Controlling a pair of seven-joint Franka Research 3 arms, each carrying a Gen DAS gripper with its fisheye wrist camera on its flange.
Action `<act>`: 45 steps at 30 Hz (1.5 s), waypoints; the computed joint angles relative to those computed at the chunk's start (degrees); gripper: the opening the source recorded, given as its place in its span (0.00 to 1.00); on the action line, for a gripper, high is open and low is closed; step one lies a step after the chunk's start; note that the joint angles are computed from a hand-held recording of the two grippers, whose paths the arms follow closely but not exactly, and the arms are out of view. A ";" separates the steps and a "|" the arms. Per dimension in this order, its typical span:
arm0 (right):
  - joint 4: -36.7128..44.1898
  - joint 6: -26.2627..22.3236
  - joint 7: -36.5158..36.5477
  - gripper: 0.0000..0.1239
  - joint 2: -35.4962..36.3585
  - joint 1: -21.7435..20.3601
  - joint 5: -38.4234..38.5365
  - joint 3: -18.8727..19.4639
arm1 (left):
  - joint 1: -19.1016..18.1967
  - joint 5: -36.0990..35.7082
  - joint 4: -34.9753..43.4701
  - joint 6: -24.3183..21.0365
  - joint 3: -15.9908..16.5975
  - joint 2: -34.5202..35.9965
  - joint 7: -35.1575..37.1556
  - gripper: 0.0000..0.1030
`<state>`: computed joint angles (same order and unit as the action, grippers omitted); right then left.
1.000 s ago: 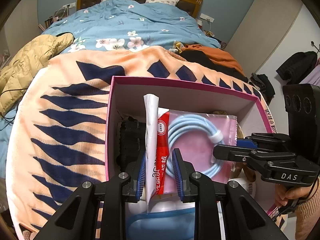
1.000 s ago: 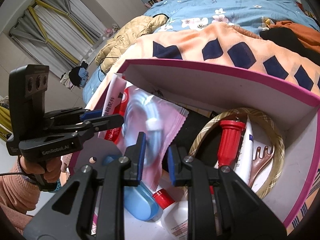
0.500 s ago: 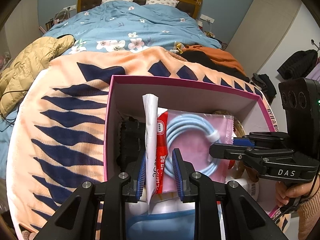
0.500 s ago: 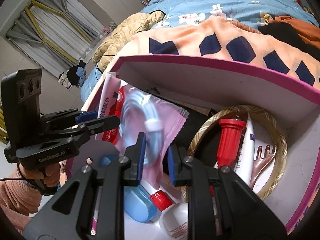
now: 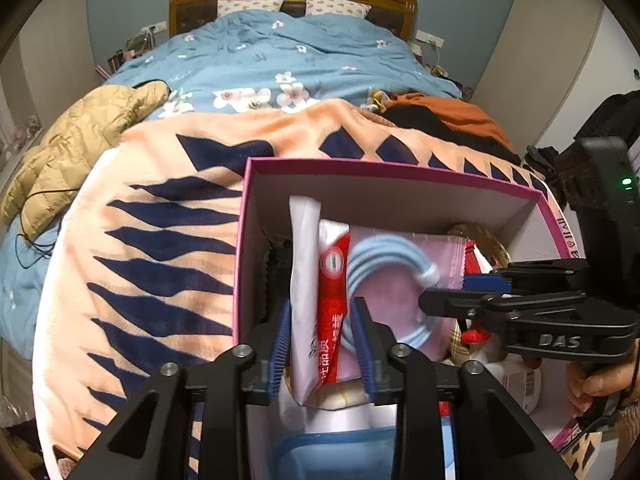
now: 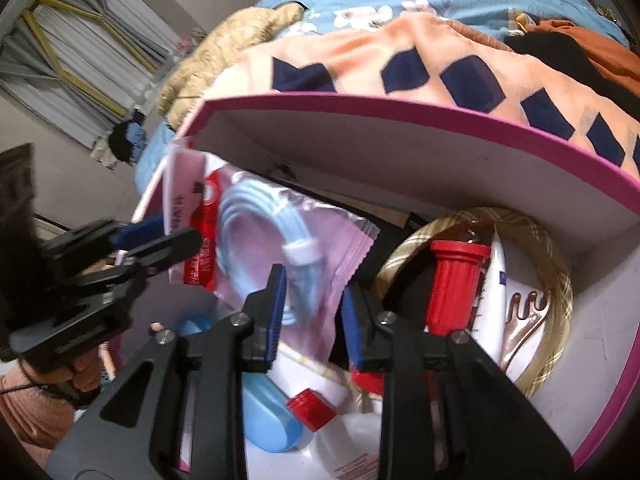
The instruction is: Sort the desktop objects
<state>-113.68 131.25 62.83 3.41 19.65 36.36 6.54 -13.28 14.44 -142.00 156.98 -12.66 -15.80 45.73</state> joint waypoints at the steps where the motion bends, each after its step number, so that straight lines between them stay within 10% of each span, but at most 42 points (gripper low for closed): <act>1: 0.34 -0.01 1.22 0.25 0.46 0.14 -1.15 -0.01 | 0.05 0.03 -0.26 0.48 0.03 -0.30 -0.16 0.35; 14: -1.75 3.00 0.58 0.31 -3.08 -0.61 2.21 -0.71 | 1.09 5.51 -2.40 2.44 -1.10 -4.31 -4.84 0.48; 29: -12.81 1.05 -9.44 0.41 -17.13 -1.96 15.04 -5.47 | -9.81 -7.57 -6.65 7.91 2.65 -6.87 6.91 0.58; 45: -27.58 0.03 -10.51 0.41 -29.85 -0.46 9.22 -5.59 | -16.42 -20.07 -9.75 4.45 4.18 -6.99 12.75 0.58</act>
<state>-141.25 131.29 52.32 -26.44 19.19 45.58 0.95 -29.70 -5.63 -151.75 161.43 -8.49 -22.79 58.49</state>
